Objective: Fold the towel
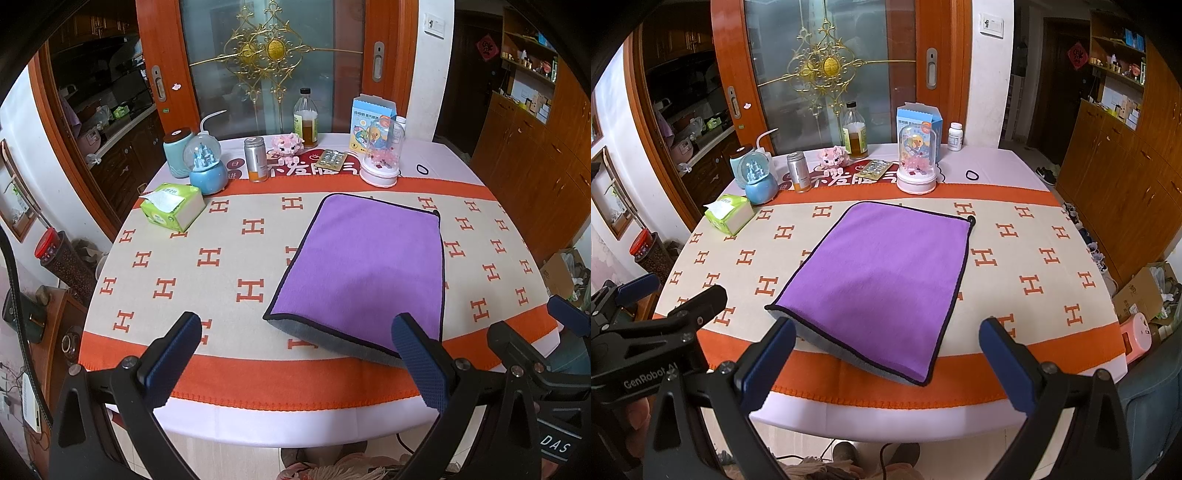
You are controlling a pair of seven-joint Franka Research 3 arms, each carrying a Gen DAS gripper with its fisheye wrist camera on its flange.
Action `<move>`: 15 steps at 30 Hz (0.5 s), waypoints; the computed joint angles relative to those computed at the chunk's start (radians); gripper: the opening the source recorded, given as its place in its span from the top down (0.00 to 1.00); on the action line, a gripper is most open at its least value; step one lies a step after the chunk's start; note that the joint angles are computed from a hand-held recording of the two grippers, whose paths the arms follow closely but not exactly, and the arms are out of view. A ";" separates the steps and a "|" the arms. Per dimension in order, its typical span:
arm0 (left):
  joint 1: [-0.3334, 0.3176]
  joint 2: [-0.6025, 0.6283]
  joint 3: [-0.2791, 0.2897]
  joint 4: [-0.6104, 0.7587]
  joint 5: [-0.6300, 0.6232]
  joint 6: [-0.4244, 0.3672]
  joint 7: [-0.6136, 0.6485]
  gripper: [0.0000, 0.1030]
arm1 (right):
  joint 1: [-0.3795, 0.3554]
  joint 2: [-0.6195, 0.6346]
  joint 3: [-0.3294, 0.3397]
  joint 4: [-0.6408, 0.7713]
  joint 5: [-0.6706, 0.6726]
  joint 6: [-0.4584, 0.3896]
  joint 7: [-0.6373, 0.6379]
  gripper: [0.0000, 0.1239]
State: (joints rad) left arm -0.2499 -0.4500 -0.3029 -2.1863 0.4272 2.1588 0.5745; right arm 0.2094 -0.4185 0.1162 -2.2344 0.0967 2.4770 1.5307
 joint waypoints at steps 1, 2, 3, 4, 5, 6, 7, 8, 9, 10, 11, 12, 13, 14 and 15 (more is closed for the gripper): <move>0.000 0.000 0.000 0.000 0.000 0.000 0.000 0.01 | 0.001 -0.001 -0.001 0.000 0.001 -0.001 -0.001 0.19; 0.000 0.000 0.000 0.000 0.000 0.000 0.000 0.01 | 0.001 -0.001 0.000 -0.001 0.001 0.000 0.000 0.19; -0.001 0.000 0.001 0.000 0.000 0.000 0.001 0.01 | 0.000 -0.001 0.000 -0.001 0.000 -0.001 0.001 0.19; -0.001 0.000 0.001 0.000 0.000 0.000 0.001 0.01 | 0.001 -0.002 0.000 -0.002 0.000 -0.001 0.000 0.19; -0.001 0.000 0.001 0.000 0.000 0.000 0.001 0.01 | 0.001 -0.003 0.000 -0.003 0.000 -0.001 0.001 0.19; -0.001 0.000 0.001 0.000 0.000 0.000 0.001 0.01 | 0.001 -0.004 0.000 -0.004 0.001 0.000 0.001 0.19; -0.001 0.000 0.001 0.000 0.000 0.000 0.001 0.01 | 0.001 -0.005 -0.001 -0.005 0.001 0.000 0.000 0.19; -0.001 0.000 0.001 0.000 0.000 0.000 0.001 0.01 | 0.001 -0.006 -0.001 -0.006 0.002 0.000 0.000 0.19; -0.001 0.000 0.001 0.000 0.000 0.000 0.001 0.01 | 0.001 -0.006 0.000 -0.007 0.002 0.000 0.001 0.19; -0.001 0.000 0.001 0.000 0.000 0.000 0.001 0.01 | 0.001 -0.007 -0.001 -0.008 0.002 0.000 0.000 0.19; -0.001 0.000 0.001 0.000 0.000 0.000 0.001 0.01 | 0.001 -0.008 -0.001 -0.009 0.002 0.000 0.000 0.19; -0.001 0.000 0.001 0.000 0.000 0.000 0.001 0.01 | 0.002 -0.009 -0.001 -0.010 0.003 0.000 -0.001 0.19; -0.001 0.000 0.002 0.000 -0.001 0.000 0.002 0.01 | 0.002 -0.010 -0.001 -0.012 0.004 0.000 -0.001 0.19; -0.001 -0.001 0.002 -0.001 -0.002 0.001 0.003 0.01 | 0.002 -0.011 -0.001 -0.012 0.004 0.001 0.000 0.19; -0.001 -0.001 0.002 -0.001 -0.002 0.001 0.003 0.01 | 0.001 -0.011 0.000 -0.013 0.004 0.001 0.001 0.19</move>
State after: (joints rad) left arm -0.2511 -0.4510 -0.3010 -2.1872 0.4255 2.1596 0.5777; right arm 0.2107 -0.4299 0.1164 -2.2475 0.1004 2.4780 1.5319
